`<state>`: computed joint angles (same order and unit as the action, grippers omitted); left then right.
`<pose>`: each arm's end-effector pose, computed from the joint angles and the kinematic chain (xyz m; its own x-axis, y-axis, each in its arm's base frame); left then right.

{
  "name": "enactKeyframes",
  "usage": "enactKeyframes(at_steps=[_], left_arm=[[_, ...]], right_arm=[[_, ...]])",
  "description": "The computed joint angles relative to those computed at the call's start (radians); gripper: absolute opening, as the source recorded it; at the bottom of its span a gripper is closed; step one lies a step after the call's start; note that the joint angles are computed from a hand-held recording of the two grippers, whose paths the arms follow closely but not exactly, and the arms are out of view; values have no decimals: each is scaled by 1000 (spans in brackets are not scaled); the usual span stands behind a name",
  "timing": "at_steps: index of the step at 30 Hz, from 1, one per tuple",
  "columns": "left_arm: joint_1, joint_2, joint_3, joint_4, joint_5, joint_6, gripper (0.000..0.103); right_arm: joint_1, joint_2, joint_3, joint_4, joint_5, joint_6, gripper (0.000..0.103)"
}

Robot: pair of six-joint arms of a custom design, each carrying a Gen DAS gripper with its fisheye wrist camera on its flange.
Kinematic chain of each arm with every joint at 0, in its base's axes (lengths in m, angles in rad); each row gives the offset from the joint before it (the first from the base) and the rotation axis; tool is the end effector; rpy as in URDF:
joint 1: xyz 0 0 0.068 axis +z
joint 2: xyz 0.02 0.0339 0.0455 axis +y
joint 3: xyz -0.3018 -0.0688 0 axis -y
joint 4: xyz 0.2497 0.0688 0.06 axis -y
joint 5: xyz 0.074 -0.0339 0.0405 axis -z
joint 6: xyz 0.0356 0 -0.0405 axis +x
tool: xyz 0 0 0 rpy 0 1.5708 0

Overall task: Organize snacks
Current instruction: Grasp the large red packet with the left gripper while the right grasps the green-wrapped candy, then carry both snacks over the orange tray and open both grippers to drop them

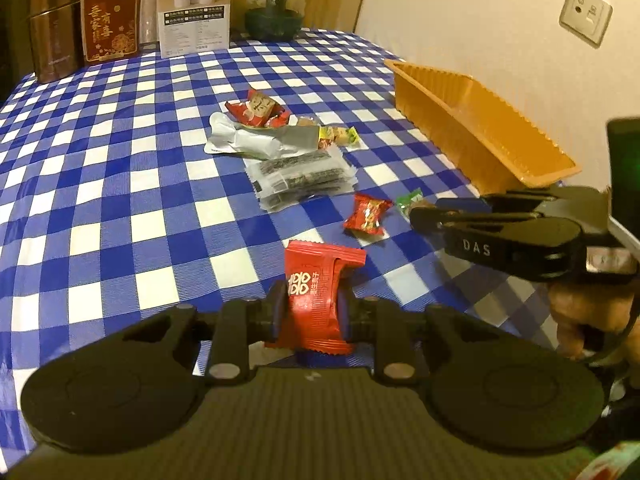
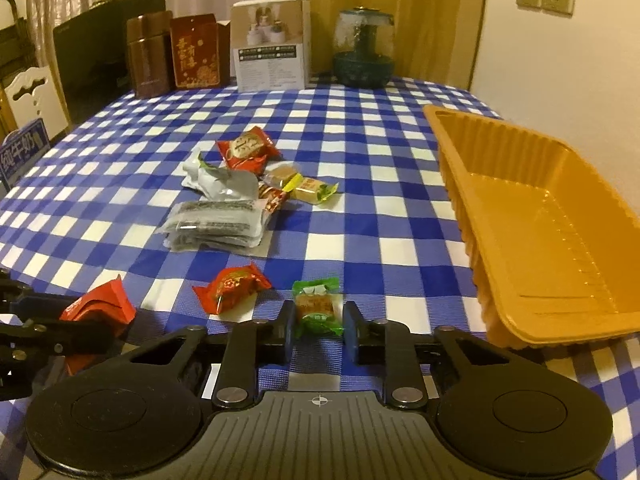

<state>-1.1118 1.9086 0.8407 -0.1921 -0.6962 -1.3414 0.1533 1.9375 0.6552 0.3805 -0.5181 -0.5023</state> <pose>0.1640 -0.2803 0.1119 -0.6812 -0.3082 -0.6641 -0.2741 0.9485 -0.1590 0.3154 0.0666 0.0906 -0.4695 -0.4958 -0.7306 -0.7556 0.6537 0.0419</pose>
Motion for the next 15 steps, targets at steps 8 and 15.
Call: enactKeyframes(at_steps=[8,15], left_arm=[[-11,21,113,-106,-31,-47,23],[5,39,233,-171,-62,-11,23]], right_arm=[[-74,-105,-53,-5,-86,-15,25],[-173,-207,-51,20,-160,40,25]])
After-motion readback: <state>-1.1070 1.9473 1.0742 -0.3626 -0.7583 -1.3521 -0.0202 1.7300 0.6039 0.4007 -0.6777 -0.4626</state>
